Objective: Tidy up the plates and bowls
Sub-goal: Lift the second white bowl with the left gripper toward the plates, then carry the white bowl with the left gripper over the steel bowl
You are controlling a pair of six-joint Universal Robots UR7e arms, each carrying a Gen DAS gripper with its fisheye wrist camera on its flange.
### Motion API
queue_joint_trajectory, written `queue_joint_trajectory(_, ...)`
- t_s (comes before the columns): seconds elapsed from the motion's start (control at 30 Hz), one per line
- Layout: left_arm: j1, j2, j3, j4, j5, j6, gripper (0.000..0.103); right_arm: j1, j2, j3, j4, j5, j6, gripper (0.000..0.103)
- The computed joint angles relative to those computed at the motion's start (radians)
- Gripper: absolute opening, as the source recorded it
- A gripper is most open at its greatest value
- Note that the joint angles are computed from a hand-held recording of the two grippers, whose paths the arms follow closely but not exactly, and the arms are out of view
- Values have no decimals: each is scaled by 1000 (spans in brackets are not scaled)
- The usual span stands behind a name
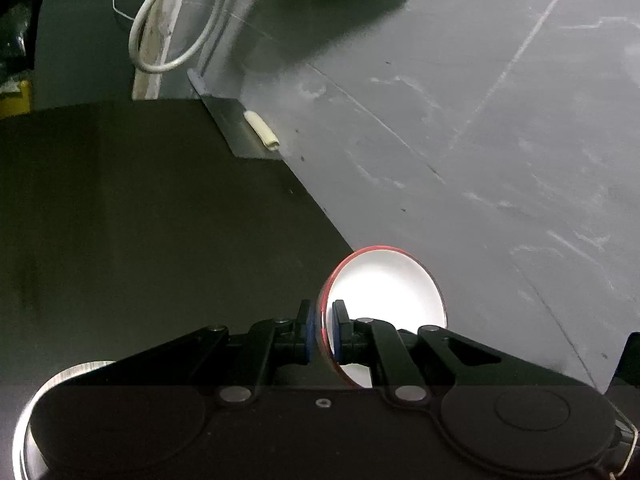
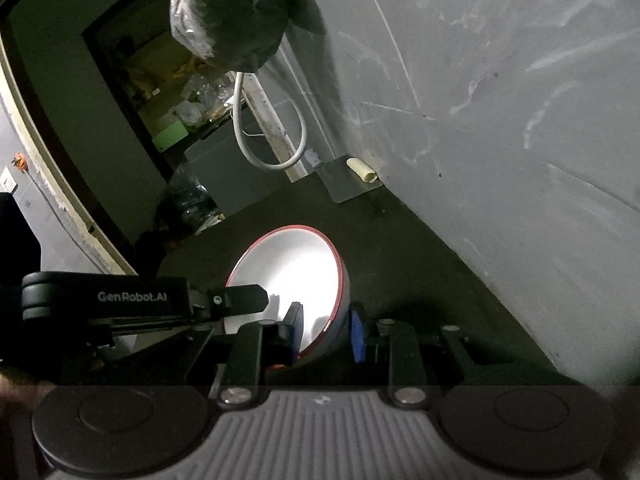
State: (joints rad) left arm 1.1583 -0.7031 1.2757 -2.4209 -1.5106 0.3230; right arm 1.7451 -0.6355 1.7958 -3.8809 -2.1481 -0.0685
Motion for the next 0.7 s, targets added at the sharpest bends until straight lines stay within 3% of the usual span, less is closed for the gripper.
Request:
queue_joint_trajectory(0.23,12,-107,127,12,-35,-15,9,81,13,59,-34,-104,43,29)
queue_joint_trajectory(0.7,55,-276,300,67,-53,-5,9,202,51,121,-15,-232,142,29)
